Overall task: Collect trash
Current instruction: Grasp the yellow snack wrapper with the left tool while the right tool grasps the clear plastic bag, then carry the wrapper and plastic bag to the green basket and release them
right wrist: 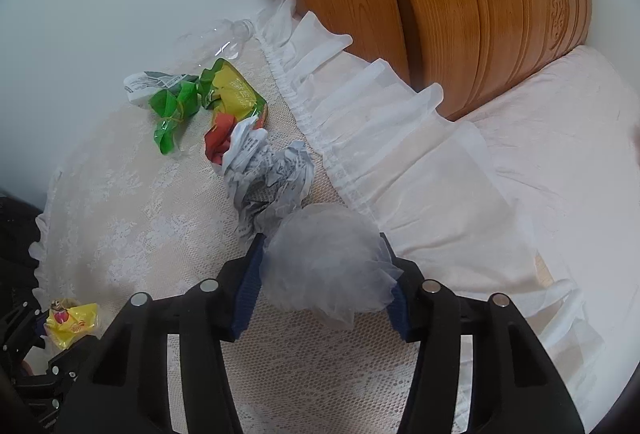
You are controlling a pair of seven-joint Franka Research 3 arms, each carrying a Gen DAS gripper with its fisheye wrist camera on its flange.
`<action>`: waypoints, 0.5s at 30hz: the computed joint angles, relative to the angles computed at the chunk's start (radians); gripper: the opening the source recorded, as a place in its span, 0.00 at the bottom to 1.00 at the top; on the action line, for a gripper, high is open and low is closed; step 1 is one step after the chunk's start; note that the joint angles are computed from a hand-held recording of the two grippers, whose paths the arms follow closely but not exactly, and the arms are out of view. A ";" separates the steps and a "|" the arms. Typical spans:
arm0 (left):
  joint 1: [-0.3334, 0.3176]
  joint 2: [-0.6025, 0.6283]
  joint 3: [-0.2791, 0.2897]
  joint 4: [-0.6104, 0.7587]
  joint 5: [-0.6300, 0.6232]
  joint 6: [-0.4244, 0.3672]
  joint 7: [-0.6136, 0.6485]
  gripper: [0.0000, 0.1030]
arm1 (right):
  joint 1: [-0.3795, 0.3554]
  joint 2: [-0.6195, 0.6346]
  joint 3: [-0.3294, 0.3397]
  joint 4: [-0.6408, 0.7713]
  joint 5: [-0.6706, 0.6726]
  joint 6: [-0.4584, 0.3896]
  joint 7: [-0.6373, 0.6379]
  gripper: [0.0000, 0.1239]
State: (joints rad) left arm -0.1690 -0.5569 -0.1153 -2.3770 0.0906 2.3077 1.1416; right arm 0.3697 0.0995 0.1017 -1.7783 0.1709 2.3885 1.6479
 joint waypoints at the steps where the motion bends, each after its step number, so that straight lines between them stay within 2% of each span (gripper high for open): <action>1: 0.001 -0.007 0.002 -0.003 0.000 0.001 0.001 0.44 | 0.000 -0.018 0.000 -0.019 0.005 0.009 0.003 0.41; 8: -0.014 -0.074 -0.005 -0.016 0.008 -0.004 0.015 0.44 | -0.006 -0.173 0.008 -0.156 0.044 0.052 0.007 0.41; 15: -0.049 -0.160 -0.034 -0.026 0.017 -0.037 -0.004 0.44 | -0.024 -0.404 0.008 -0.328 0.071 0.004 -0.018 0.42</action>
